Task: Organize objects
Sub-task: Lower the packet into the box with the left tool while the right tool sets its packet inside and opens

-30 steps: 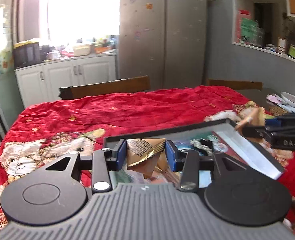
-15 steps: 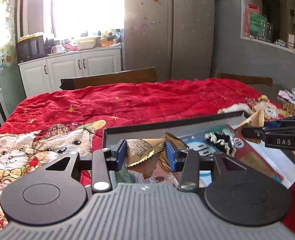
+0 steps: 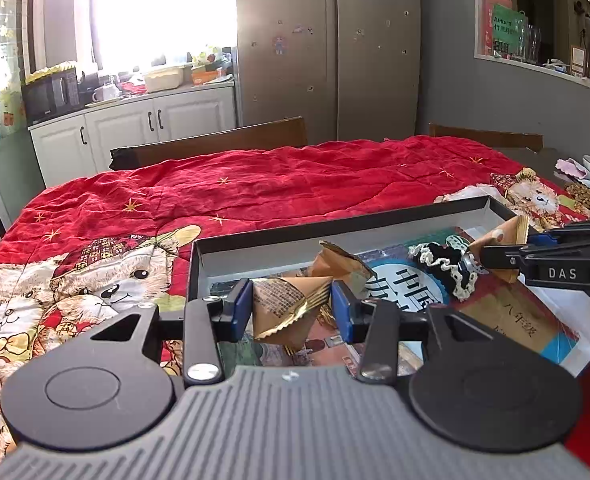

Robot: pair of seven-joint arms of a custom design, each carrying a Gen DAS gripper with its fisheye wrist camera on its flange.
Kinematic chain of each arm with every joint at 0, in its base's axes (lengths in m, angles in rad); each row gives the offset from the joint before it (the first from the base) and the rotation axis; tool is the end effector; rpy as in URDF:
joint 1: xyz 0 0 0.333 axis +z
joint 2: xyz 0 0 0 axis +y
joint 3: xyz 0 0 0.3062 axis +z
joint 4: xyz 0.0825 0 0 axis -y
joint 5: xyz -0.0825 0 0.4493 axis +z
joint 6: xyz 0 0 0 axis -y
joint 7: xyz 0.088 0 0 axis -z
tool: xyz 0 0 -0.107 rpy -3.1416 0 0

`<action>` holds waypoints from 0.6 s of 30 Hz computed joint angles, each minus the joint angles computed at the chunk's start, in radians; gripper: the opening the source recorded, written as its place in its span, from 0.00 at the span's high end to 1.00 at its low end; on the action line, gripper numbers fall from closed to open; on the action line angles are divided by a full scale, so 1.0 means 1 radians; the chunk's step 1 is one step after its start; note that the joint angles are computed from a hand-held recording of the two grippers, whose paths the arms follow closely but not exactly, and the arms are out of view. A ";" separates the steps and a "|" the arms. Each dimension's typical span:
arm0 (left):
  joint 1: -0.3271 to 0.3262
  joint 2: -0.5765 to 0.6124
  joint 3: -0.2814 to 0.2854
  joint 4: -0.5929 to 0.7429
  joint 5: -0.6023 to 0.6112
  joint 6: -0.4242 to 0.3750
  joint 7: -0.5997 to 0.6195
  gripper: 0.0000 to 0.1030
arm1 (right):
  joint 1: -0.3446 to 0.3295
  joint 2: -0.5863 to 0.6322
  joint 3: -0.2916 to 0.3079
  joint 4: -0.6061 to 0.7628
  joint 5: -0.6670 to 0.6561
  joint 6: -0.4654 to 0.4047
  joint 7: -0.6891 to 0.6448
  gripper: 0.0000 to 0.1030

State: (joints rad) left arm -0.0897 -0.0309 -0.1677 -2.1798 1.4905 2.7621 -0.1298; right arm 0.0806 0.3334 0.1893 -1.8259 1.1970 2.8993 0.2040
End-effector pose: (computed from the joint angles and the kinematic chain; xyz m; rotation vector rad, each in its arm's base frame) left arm 0.5760 -0.1953 0.3954 -1.6966 1.4521 -0.7636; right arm 0.7044 0.1275 0.3638 -1.9479 1.1303 -0.5017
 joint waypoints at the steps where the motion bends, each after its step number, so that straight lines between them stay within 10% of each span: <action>1: -0.001 -0.001 -0.001 0.000 -0.002 -0.004 0.002 0.55 | 0.005 0.002 -0.005 0.001 -0.014 0.000 0.017 0.72; 18: -0.008 0.013 0.002 0.005 -0.028 -0.015 0.038 0.54 | -0.001 0.013 0.003 0.004 -0.093 0.006 0.076 0.71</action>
